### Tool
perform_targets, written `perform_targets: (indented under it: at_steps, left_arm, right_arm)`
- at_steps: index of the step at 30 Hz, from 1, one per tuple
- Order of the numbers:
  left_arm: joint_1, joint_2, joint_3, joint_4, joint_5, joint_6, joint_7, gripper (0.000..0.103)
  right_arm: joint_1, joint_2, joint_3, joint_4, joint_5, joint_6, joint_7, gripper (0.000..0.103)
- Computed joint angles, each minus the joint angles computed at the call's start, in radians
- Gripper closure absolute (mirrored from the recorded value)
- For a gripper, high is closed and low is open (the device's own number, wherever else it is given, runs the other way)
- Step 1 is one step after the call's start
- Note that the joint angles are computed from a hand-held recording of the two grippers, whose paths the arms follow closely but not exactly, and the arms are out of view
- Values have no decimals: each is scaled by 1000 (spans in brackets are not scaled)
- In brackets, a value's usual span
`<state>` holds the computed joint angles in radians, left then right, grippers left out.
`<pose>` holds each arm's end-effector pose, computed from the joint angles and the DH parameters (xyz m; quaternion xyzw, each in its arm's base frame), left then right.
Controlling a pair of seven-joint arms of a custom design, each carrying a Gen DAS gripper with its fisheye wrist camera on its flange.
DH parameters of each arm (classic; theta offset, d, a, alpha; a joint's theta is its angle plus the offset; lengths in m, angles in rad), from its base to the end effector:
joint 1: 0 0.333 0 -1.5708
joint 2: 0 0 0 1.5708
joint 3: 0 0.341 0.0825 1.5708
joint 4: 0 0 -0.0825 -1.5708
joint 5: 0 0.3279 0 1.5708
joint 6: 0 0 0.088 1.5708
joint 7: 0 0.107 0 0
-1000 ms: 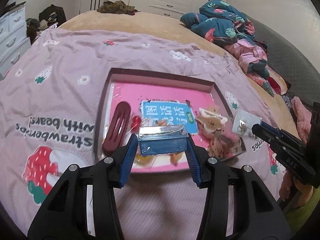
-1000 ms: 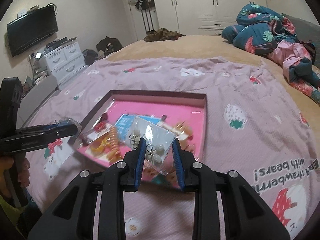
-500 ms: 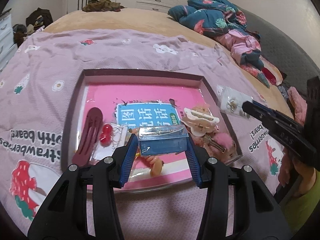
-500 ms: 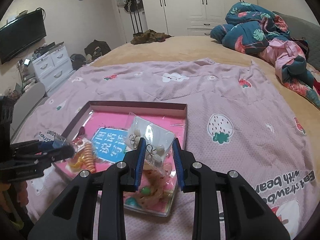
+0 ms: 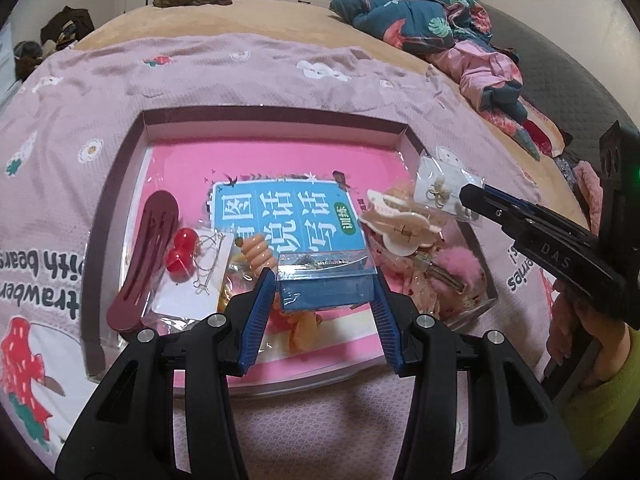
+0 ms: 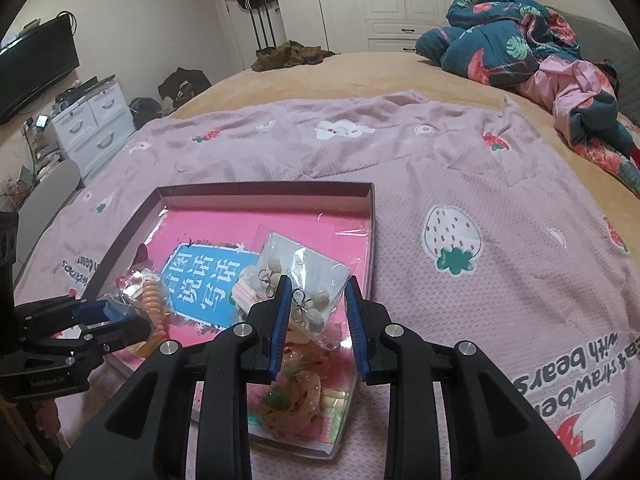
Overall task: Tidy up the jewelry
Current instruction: 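Carry the blue box and earring card into the tray while opening both tools, then withdraw both tools up and away from the tray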
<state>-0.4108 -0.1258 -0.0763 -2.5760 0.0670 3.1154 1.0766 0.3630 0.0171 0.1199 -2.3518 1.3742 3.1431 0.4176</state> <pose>0.3918 -0.2150 0.4514 -0.6474 0.6888 -0.3072 0.1104 0.4505 0.1383 0.4307 -0.7344 0.5643 -0.1581 0.3422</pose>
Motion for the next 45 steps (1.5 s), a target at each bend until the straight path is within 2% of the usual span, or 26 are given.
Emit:
perform_targets:
  at_steps: [14,23,28,39,45]
  left_arm:
    - [-40,10,34,-11,-90,11,71,63]
    - [-36,8,25,-13,-107,6,88,63]
    - [-10,5,4,-14,-74,3,59,63]
    - [18,-12,-13,-13,5,-11,-15,63]
    - [60,-48,-42,-18,93,-16,-98,58]
  right_arm:
    - [3,20,7,3,-40,-25,40,76]
    - [9,-15,5,-31,-49,-50,56,75]
    - [14,-39,-1,-52,-53,-59,68,75]
    - [25,-105,-13,-108,-55,-42,88,62]
    - [42,-155,-19,-152,-73,-14,112,52]
